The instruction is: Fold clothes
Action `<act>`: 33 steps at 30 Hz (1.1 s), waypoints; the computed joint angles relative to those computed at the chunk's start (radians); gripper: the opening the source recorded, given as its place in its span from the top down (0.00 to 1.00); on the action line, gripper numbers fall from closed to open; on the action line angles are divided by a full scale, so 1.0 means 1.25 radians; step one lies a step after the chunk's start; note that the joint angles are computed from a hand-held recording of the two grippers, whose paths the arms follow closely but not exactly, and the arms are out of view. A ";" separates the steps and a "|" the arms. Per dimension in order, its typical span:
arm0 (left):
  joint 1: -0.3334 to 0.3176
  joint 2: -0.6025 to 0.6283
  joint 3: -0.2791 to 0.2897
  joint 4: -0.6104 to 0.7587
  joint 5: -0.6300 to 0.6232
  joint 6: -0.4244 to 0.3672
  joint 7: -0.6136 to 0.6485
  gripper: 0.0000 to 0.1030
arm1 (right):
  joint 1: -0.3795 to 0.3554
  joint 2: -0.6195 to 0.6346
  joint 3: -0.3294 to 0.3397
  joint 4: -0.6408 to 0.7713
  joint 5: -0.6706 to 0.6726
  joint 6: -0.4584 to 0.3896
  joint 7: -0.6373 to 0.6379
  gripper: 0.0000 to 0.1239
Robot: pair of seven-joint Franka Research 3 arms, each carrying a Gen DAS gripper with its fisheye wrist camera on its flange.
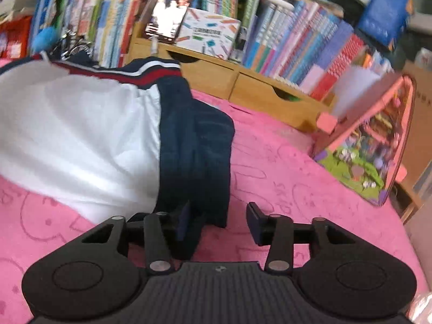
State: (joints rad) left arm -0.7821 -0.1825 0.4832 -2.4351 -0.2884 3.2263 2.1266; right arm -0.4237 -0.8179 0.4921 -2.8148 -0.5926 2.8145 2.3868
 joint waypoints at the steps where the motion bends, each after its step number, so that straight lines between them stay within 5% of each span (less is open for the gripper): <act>1: -0.003 0.000 0.003 0.001 -0.001 -0.002 0.001 0.39 | 0.015 -0.008 -0.013 -0.006 0.018 0.002 0.010 0.66; 5: -0.025 -0.003 0.022 0.005 -0.027 -0.010 0.022 0.39 | 0.104 -0.042 -0.123 -0.069 0.124 0.146 0.014 0.66; 12: -0.022 -0.003 0.013 0.011 -0.084 -0.018 0.074 0.39 | 0.151 -0.090 0.006 -0.037 0.028 0.016 -0.255 0.58; 15: 0.010 0.001 -0.020 0.012 -0.094 -0.018 0.079 0.37 | 0.083 -0.064 0.081 -0.015 -0.053 0.030 -0.313 0.60; 18: 0.026 0.002 -0.039 0.014 -0.113 -0.021 0.089 0.37 | -0.009 -0.050 0.150 0.007 -0.138 0.076 -0.350 0.85; 20: 0.043 0.003 -0.057 0.015 -0.121 -0.024 0.096 0.37 | -0.110 -0.108 0.250 0.009 -0.230 0.122 -0.349 0.88; 23: 0.059 0.002 -0.074 0.020 -0.145 -0.037 0.113 0.36 | -0.194 -0.186 0.305 -0.004 -0.268 0.194 -0.361 0.91; 27: 0.055 -0.001 -0.074 0.032 -0.211 -0.063 0.165 0.35 | -0.252 -0.215 0.292 -0.031 -0.267 0.220 -0.419 0.93; 30: 0.111 0.001 -0.127 0.033 -0.211 -0.069 0.157 0.33 | -0.259 -0.183 0.306 -0.018 -0.206 0.117 -0.446 0.96; 33: 0.107 0.005 -0.130 0.040 -0.273 -0.070 0.204 0.33 | -0.196 -0.166 0.247 -0.032 -0.161 0.040 -0.465 0.94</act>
State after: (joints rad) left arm -0.6479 -0.1758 0.3208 -2.3847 -0.6295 3.1390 2.3819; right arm -0.6689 -1.0248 0.8013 -2.8549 -0.7936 2.8639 1.8055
